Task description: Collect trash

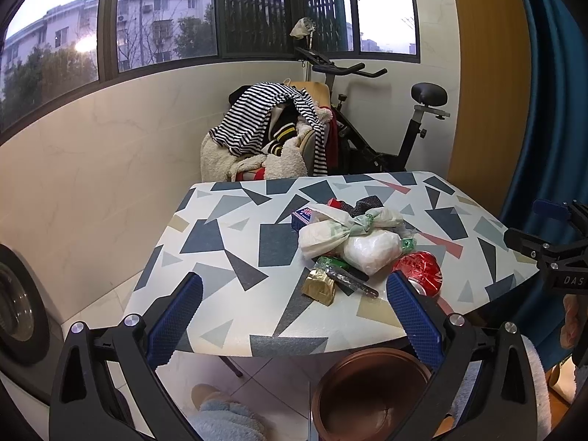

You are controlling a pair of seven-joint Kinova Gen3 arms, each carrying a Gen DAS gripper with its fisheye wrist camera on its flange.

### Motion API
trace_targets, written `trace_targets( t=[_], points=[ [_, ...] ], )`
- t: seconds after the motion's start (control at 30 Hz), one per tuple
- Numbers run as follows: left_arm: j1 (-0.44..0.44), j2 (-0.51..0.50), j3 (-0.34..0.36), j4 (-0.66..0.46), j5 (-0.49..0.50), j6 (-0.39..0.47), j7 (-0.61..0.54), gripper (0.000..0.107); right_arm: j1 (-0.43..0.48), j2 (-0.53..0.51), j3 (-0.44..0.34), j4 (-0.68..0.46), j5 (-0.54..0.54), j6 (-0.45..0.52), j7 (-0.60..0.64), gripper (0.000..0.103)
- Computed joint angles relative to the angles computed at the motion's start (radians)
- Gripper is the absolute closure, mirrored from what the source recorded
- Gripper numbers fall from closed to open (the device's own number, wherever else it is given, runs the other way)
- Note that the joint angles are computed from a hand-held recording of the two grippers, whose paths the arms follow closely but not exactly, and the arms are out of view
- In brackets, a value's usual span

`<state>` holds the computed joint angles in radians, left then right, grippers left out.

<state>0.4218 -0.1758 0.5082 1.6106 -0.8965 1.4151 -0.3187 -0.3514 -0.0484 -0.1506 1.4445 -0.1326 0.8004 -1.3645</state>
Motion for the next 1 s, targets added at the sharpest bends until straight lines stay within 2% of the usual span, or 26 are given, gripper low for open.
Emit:
trace_targets(
  t=[0.3, 0.73, 1.0],
  points=[
    [-0.009, -0.009, -0.002, 0.012, 0.006, -0.013, 0.0, 0.009, -0.002, 0.0, -0.002, 0.0, 0.01, -0.001, -0.007, 0.006],
    [-0.049, -0.035, -0.013, 0.046, 0.03, -0.06, -0.036, 0.009, 0.02, -0.003, 0.022, 0.009, -0.049, 0.0, 0.041, 0.006],
    [-0.052, -0.001, 0.008, 0.013, 0.025, -0.028, -0.067, 0.009, 0.043, 0.001, 0.035, 0.024, -0.084, -0.01, 0.072, 0.006]
  ],
)
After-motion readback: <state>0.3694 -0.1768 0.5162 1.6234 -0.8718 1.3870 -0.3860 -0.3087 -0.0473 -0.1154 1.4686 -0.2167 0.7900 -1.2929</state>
